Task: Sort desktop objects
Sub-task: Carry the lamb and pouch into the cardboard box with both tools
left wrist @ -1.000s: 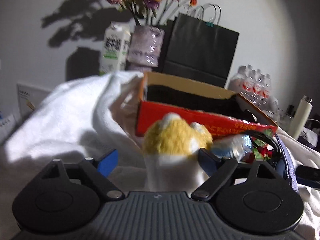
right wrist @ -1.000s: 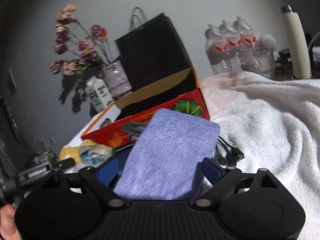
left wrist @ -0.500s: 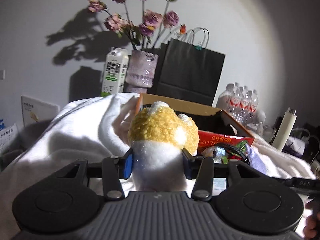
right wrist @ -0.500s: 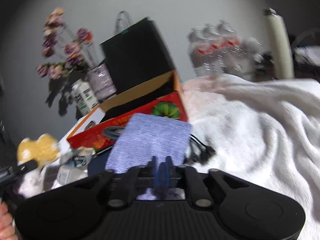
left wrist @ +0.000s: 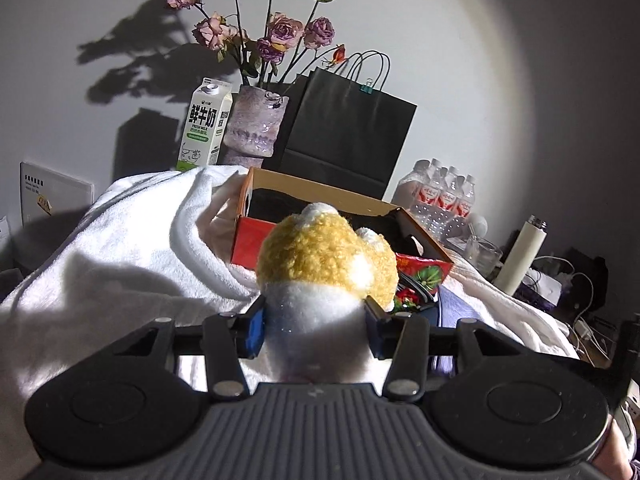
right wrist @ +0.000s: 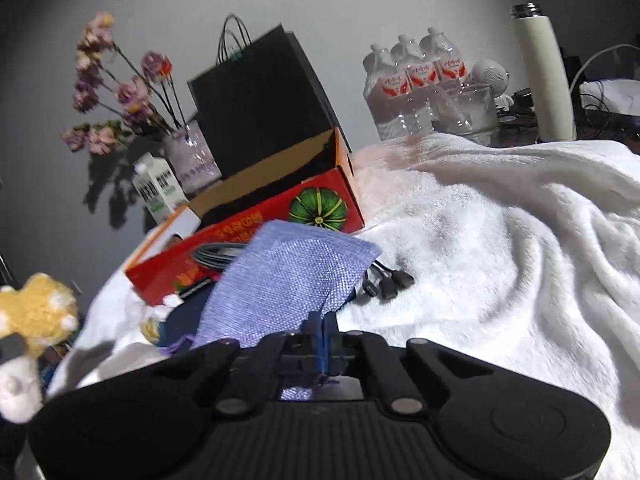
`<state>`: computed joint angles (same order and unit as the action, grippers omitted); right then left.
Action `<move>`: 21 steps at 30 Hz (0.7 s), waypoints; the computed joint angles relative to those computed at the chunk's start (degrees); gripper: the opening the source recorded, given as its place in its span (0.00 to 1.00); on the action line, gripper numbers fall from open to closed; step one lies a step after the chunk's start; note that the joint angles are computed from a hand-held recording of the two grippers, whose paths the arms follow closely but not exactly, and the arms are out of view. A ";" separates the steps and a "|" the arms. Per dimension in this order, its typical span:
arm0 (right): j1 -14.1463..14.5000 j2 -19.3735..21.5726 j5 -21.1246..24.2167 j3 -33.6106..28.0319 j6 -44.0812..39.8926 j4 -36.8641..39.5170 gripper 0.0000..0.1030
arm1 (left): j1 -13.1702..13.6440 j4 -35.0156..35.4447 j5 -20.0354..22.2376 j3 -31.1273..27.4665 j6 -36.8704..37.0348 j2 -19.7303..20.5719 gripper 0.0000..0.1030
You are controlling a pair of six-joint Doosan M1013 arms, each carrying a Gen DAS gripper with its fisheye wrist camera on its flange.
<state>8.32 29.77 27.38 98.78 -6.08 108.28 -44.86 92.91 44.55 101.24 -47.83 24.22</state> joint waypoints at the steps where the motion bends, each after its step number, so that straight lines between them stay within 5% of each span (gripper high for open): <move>1: -0.15 -0.91 -0.28 1.45 -3.95 3.52 0.00 | -0.17 0.23 -0.09 0.23 -0.12 -0.24 0.47; 7: -2.41 -5.92 5.85 7.07 -16.90 15.93 0.00 | -0.37 4.46 -2.77 1.45 -3.75 -2.04 0.48; 10: -2.97 -7.80 7.66 7.44 -20.16 15.74 0.00 | 0.90 4.65 -5.45 0.88 -0.87 -2.87 0.48; 14: -2.66 -7.67 7.37 3.35 -16.64 6.81 0.00 | 4.23 -2.62 -10.31 -3.52 9.98 -3.08 0.47; 17: -1.06 -5.81 5.96 -2.90 -13.20 -0.02 0.00 | 6.31 -10.80 -7.85 -10.50 23.93 -0.20 0.48; 21: 0.90 0.09 8.61 -16.21 3.12 -16.17 0.00 | 10.67 -26.17 -9.76 -22.33 43.41 6.01 0.48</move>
<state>9.22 29.86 35.99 82.57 -2.96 92.12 -34.19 66.75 34.79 78.91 -4.42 30.23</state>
